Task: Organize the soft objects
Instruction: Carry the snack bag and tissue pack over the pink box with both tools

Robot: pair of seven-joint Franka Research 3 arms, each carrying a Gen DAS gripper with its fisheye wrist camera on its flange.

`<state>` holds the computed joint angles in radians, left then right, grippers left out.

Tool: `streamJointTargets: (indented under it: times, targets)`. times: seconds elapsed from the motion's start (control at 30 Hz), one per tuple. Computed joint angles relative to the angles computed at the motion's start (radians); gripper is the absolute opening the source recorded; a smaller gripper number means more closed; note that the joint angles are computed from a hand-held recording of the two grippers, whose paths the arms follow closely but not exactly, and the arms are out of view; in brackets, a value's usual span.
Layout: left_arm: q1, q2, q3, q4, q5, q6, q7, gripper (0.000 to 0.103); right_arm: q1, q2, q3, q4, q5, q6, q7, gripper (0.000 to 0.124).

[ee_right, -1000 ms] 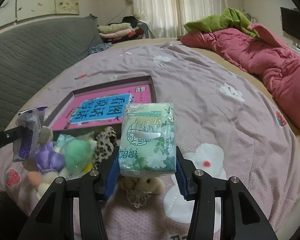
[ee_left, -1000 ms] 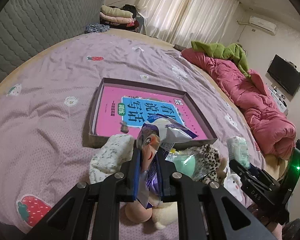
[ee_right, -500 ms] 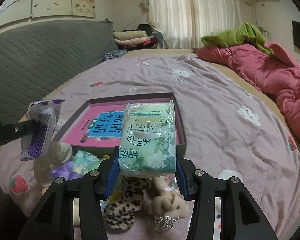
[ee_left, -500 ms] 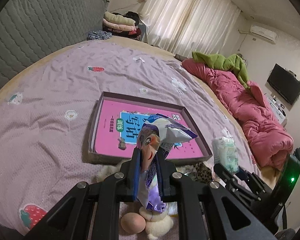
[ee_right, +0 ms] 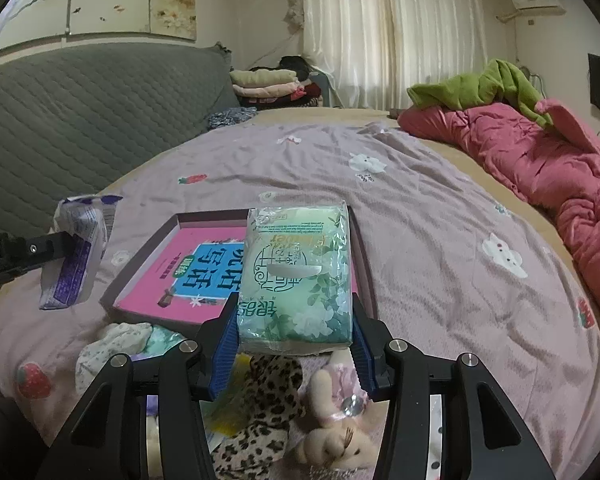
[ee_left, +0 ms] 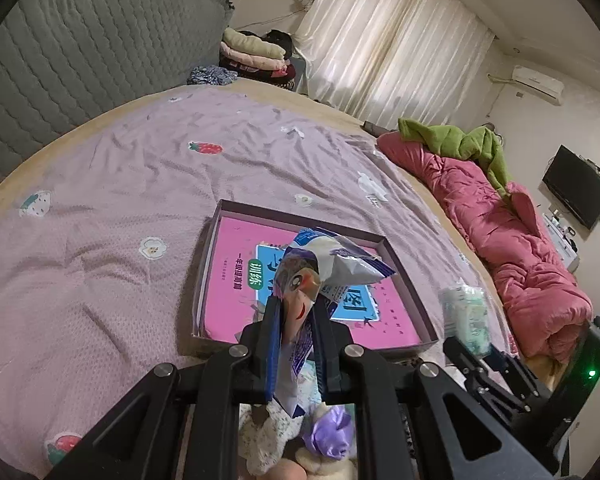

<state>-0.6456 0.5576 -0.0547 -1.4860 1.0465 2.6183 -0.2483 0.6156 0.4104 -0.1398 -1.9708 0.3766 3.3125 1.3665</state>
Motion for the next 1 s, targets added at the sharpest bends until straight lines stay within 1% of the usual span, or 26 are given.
streamJointTargets:
  times: [0.07,0.17,0.2,0.27,0.3,0.33,0.43,0.5,0.6,0.67,0.77,0.87,1.0]
  targets:
    - [0.009,0.012,-0.003,0.007,-0.015,0.009,0.007,0.015,0.016,0.015,-0.019,0.02,0.0,-0.007,0.0,0.051]
    - [0.009,0.027,-0.003,0.028,-0.035,-0.004,0.034,0.015,0.038,0.042,-0.051,0.055,-0.002,-0.015,0.007,0.051]
    - [0.01,0.033,-0.003,0.034,-0.044,-0.005,0.043,0.015,0.041,0.052,-0.057,0.071,-0.001,-0.019,0.013,0.051]
    - [0.012,0.046,-0.002,0.049,-0.063,-0.012,0.059,0.015,0.027,0.069,-0.047,0.103,-0.006,-0.028,0.024,0.051]
    - [0.01,0.051,0.001,0.056,-0.069,-0.017,0.063,0.015,0.038,0.083,-0.063,0.122,-0.01,-0.033,0.031,0.051]
    - [0.01,0.06,0.002,0.068,-0.079,-0.028,0.075,0.015,0.034,0.091,-0.062,0.138,-0.017,-0.039,0.033,0.051]
    - [0.011,0.078,0.005,0.09,-0.109,-0.042,0.096,0.015,-0.022,0.112,-0.006,0.173,-0.044,-0.046,0.031,0.051]
    - [0.014,0.092,0.004,0.107,-0.132,-0.056,0.118,0.015,-0.041,0.123,0.016,0.19,-0.056,-0.054,0.032,0.051]
    - [0.016,0.115,0.005,0.141,-0.166,-0.077,0.156,0.015,-0.053,0.149,0.024,0.232,-0.076,-0.085,0.041,0.051]
    - [0.019,0.132,0.006,0.164,-0.189,-0.085,0.177,0.015,-0.041,0.166,0.006,0.256,-0.093,-0.098,0.055,0.051]
    - [0.019,0.166,0.004,0.217,-0.232,-0.126,0.227,0.015,-0.04,0.193,-0.006,0.299,-0.119,-0.121,0.074,0.051]
    - [0.021,0.199,0.004,0.263,-0.276,-0.153,0.261,0.015,-0.054,0.213,-0.002,0.33,-0.139,-0.132,0.09,0.051]
    - [0.018,0.255,0.009,0.348,-0.326,-0.2,0.311,0.015,-0.086,0.222,0.02,0.344,-0.165,-0.146,0.086,0.051]
